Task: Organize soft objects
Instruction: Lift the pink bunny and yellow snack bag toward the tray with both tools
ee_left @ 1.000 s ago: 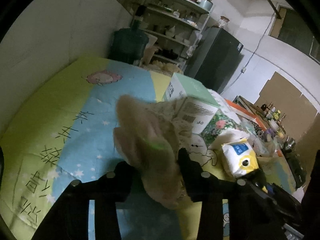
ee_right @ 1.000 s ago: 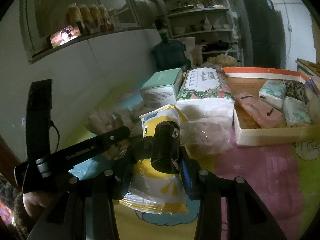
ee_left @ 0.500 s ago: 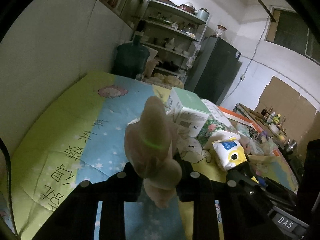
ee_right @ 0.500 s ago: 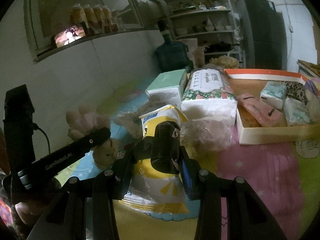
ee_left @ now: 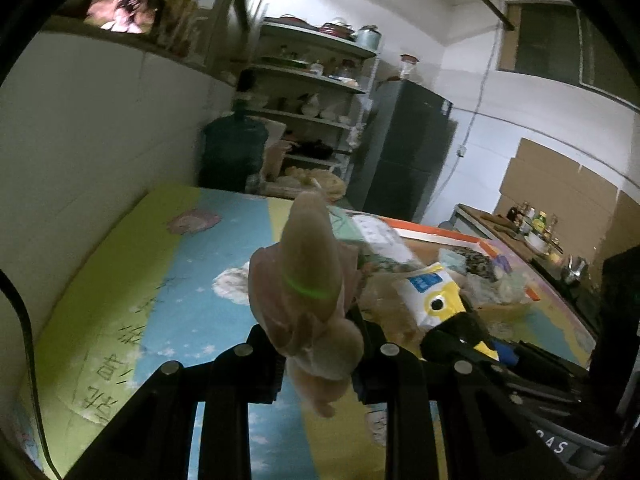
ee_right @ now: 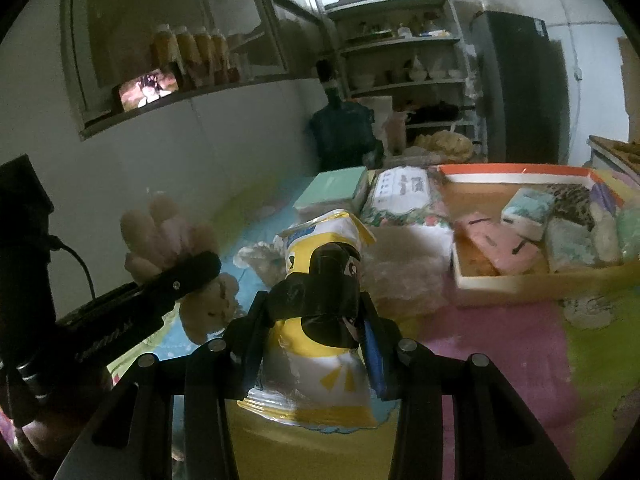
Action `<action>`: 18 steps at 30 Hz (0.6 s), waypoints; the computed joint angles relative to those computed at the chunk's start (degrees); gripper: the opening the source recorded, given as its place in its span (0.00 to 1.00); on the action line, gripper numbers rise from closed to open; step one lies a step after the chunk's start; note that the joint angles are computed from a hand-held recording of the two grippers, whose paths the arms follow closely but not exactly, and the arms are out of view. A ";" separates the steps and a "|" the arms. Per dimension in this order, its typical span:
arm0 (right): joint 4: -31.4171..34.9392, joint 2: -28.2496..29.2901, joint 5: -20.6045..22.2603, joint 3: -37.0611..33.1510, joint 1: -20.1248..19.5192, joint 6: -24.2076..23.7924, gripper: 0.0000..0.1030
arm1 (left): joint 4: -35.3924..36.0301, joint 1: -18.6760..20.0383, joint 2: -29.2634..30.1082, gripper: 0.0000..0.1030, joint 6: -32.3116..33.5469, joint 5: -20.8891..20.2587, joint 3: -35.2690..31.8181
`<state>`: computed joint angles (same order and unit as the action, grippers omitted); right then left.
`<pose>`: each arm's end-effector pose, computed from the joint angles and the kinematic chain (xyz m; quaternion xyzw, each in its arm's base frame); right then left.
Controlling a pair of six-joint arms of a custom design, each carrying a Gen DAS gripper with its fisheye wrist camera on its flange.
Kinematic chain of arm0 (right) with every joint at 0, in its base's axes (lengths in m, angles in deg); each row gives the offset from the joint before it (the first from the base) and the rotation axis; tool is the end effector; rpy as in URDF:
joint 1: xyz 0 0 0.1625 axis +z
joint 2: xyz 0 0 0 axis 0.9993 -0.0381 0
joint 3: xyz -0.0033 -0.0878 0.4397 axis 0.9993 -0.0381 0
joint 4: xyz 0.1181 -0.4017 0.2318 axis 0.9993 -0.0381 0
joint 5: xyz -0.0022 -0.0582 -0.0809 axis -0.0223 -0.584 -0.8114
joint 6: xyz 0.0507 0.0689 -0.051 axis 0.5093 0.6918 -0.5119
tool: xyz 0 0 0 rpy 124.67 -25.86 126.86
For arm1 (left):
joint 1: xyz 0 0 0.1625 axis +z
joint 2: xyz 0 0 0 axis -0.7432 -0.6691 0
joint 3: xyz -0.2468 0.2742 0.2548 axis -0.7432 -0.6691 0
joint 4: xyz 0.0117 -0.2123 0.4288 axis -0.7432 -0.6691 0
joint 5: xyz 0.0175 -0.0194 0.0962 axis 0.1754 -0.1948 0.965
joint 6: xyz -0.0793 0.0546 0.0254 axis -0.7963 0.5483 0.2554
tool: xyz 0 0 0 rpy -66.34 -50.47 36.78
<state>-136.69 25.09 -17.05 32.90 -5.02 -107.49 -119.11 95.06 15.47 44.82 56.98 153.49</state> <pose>0.0517 -0.8170 0.2623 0.4352 -0.8695 0.2318 0.0286 -0.3469 -0.7057 -0.0169 -0.0133 0.7728 -0.5529 0.3114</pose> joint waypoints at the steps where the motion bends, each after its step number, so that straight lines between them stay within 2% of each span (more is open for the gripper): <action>1: -0.26 -0.12 0.24 -0.09 -0.10 0.11 0.42 | 0.37 -0.02 0.39 0.25 0.43 -0.46 -0.84; 12: -0.96 0.31 1.39 -3.70 -1.24 2.20 0.42 | 4.13 0.39 4.10 0.25 3.65 -5.59 -9.00; 18: -0.60 1.25 1.54 -6.72 -1.84 3.70 0.42 | 7.81 0.55 7.45 0.25 5.60 -7.20 -16.15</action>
<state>-137.30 26.34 -15.51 26.18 -6.86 -103.79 -111.30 95.61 22.92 50.42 49.78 137.34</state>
